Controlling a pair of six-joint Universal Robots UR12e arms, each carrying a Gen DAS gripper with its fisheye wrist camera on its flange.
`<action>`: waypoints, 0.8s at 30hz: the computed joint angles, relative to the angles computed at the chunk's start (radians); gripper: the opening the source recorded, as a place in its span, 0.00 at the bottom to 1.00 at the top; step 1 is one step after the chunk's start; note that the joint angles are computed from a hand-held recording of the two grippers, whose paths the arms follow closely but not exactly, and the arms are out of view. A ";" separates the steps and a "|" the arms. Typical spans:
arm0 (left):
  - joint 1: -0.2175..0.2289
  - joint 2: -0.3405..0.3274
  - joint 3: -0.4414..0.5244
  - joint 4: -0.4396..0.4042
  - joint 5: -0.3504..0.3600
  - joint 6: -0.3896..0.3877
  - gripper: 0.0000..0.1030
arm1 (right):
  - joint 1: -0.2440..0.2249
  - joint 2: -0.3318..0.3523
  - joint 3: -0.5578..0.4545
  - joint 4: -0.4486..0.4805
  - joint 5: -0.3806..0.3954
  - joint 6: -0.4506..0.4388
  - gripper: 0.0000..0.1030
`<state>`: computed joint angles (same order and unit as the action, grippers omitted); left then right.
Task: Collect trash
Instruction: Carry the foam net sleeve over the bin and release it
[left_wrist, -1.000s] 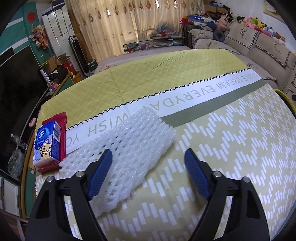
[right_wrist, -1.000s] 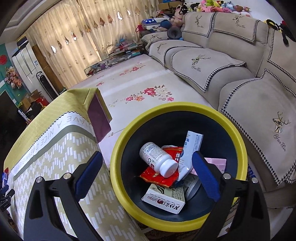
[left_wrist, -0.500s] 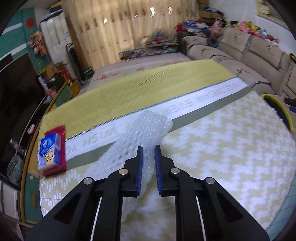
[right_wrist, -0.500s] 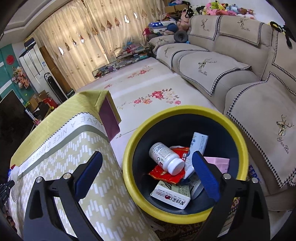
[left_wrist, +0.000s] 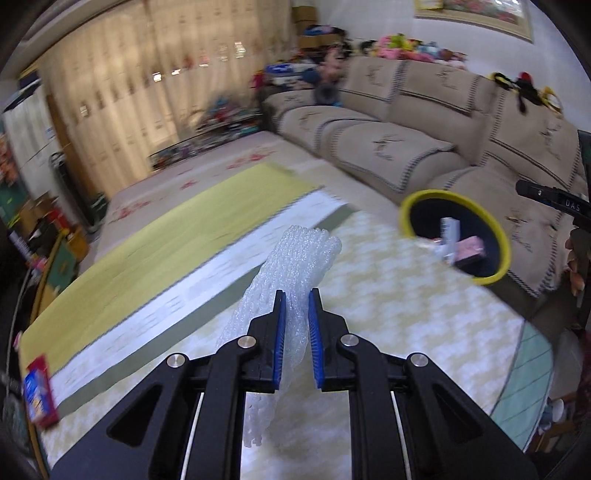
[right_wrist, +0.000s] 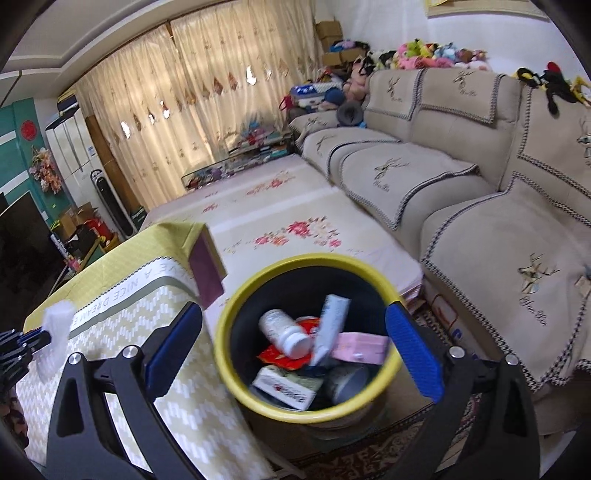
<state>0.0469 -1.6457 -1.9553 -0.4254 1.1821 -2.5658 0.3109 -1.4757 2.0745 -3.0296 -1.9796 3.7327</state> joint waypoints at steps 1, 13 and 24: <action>-0.022 -0.007 0.010 -0.006 -0.002 0.008 0.13 | -0.004 -0.010 0.011 -0.004 -0.007 0.000 0.93; -0.267 -0.110 0.157 -0.057 -0.011 0.062 0.13 | -0.088 -0.118 0.141 -0.038 -0.020 0.059 0.93; -0.415 -0.293 0.347 -0.204 0.050 0.025 0.13 | -0.114 -0.152 0.183 -0.049 -0.008 0.079 0.93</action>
